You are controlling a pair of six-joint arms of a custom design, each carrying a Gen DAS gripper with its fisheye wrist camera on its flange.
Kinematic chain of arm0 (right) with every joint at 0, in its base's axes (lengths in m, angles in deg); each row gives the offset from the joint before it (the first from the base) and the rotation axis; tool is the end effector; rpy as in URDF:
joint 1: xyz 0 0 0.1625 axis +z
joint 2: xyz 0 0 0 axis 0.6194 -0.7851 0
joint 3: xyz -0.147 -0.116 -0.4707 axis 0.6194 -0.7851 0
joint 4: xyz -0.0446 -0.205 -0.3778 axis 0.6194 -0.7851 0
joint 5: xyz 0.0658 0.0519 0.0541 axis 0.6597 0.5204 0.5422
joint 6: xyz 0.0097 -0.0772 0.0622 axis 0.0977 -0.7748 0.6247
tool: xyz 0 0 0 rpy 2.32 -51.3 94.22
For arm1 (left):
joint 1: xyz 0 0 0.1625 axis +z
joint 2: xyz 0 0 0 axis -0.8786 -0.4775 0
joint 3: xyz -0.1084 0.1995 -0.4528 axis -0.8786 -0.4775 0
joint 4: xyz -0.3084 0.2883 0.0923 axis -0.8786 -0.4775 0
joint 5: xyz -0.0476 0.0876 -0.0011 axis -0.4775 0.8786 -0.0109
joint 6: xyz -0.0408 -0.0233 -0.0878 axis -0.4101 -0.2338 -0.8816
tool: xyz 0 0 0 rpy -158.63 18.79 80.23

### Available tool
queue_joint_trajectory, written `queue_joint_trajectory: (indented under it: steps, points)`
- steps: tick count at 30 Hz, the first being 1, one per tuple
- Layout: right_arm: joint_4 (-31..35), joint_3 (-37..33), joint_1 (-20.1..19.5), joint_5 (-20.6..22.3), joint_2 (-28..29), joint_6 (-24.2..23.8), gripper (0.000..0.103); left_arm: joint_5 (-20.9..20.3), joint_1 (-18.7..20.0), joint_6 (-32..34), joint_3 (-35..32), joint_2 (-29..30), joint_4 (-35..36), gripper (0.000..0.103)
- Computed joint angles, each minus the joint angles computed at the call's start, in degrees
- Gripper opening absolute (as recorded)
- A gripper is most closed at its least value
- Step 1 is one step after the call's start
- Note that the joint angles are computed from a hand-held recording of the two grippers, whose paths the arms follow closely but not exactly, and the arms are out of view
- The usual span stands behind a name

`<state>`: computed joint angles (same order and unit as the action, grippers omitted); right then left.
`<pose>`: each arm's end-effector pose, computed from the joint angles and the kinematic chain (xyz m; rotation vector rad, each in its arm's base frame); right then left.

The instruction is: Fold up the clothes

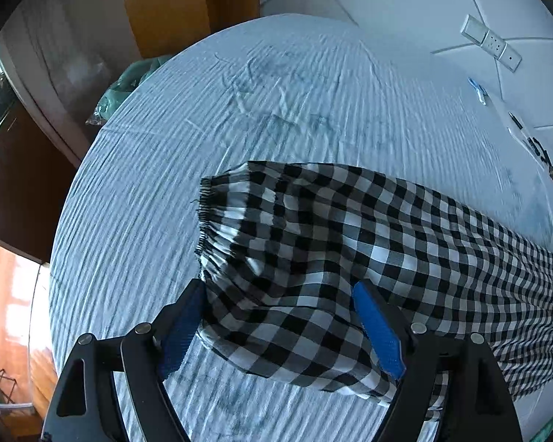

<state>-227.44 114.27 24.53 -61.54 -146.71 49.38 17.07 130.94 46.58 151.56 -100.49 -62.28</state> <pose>-0.1752 -0.5597 0.4358 -0.8375 -2.3435 0.9697 -0.1031 -0.8565 0.1639 0.2975 2.3534 -0.4059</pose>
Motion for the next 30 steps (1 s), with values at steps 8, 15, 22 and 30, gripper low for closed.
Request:
queue_joint_trajectory:
  steps: [8,15,22,30]
  points:
    - [-6.39,-2.64,7.71,-21.07,6.33,-14.36,0.003,2.58,1.50,-2.84,-3.59,3.05,6.19,0.093]
    - [1.73,-1.62,3.59,-17.55,4.21,-7.24,0.018,1.32,2.07,-5.18,-1.93,1.55,3.74,0.102]
    - [-8.26,3.54,1.00,-7.97,-1.69,-3.20,0.097,-0.97,-0.17,-5.98,6.84,-5.85,-8.93,0.103]
    - [-8.68,4.39,-3.29,-0.50,-1.76,2.77,0.097,-3.24,1.28,-10.41,6.92,-5.73,-5.96,0.103]
